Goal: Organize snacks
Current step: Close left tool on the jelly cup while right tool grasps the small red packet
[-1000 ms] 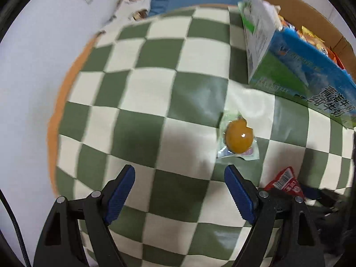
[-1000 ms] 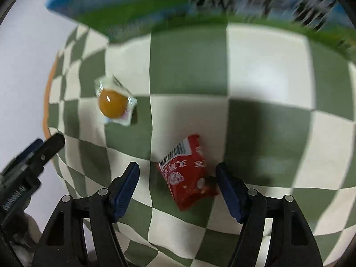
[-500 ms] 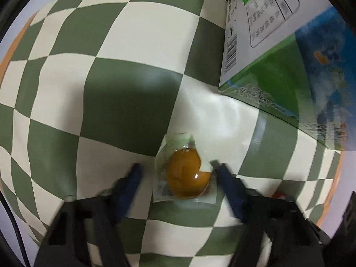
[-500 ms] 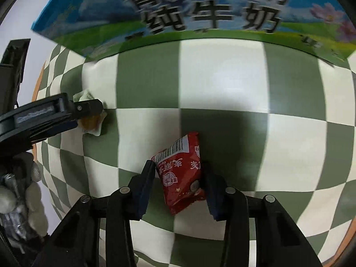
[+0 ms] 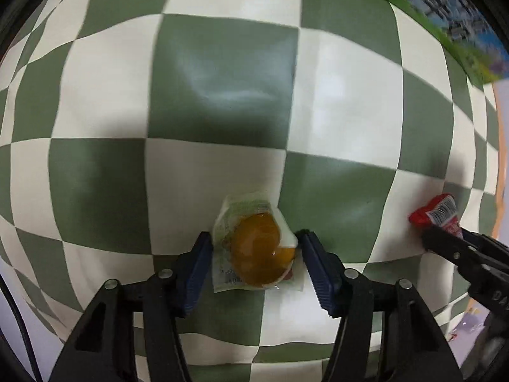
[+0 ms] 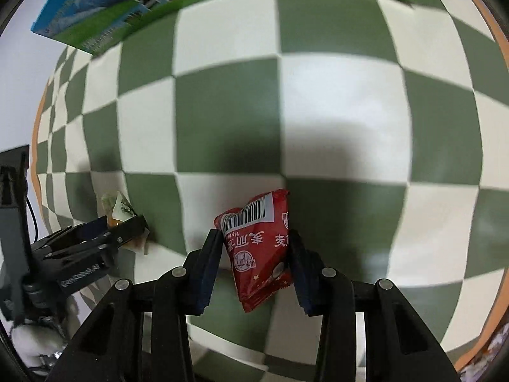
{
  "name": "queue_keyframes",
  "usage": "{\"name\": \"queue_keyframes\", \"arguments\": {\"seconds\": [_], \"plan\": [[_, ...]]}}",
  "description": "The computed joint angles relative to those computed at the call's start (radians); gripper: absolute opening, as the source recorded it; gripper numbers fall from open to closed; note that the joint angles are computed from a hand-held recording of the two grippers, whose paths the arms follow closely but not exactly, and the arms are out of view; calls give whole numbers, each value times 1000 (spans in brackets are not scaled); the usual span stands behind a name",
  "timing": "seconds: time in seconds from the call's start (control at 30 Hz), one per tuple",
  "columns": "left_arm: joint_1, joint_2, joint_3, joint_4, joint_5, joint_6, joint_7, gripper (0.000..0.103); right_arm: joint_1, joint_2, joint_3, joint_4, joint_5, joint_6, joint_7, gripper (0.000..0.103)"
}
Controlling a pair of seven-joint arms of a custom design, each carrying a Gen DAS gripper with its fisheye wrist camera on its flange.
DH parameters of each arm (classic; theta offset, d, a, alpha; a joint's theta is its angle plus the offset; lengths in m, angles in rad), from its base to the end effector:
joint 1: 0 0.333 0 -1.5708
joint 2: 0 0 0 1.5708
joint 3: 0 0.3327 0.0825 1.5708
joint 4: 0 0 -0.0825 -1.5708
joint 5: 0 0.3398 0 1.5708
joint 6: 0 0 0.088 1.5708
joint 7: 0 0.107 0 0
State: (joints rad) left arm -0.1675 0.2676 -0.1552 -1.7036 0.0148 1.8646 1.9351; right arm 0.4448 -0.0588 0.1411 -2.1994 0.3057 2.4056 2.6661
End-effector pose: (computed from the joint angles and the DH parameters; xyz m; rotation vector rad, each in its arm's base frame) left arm 0.5610 -0.1775 0.4615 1.3008 -2.7556 -0.0792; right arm 0.4204 0.2827 0.4759 -1.1998 2.6087 0.3474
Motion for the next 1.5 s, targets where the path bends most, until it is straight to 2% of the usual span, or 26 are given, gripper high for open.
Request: {"name": "queue_keyframes", "arguments": {"seconds": [0.07,0.1,0.2,0.3,0.47,0.5,0.57,0.67,0.73,0.83,1.0,1.1,1.43,1.5], "plan": [[-2,4,-3,1,-7,-5,-3,65,4,-16,3,-36,24,35,9,51],[-2,7,-6,5,-19,-18,1,72,6,-22,3,-51,35,49,16,55],[-14,-8,-8,-22,8,0,6,74,9,-32,3,-75,46,85,39,58],[-21,-8,-7,-34,17,24,-10,74,10,-26,5,-82,20,105,73,58],[-24,-12,-8,-40,14,18,-31,74,-3,26,-5,-40,8,127,93,59],[-15,-41,-5,-80,7,30,-22,73,-6,21,-6,-44,5,124,95,59],[-11,-42,-3,-79,9,37,-27,70,-9,36,-3,-29,-8,119,109,59],[-3,-69,0,-132,16,74,-38,59,-14,17,-4,-51,-16,120,116,58],[4,-68,0,-129,9,70,-34,59,-14,28,0,-37,-48,105,134,52],[6,-81,-2,-148,13,82,-29,59,-12,38,4,-19,-92,76,151,49],[9,-77,-3,-127,7,64,-30,59,-11,36,6,-1,-131,52,149,46],[7,-24,-4,-31,-4,9,-31,59,-9,17,6,-11,-140,62,150,46],[9,-5,-16,100,-92,-86,15,59,-12,-26,0,8,-181,54,132,45],[-2,15,-21,116,-84,-90,32,59,-12,-21,-9,14,-163,30,77,46]]}}
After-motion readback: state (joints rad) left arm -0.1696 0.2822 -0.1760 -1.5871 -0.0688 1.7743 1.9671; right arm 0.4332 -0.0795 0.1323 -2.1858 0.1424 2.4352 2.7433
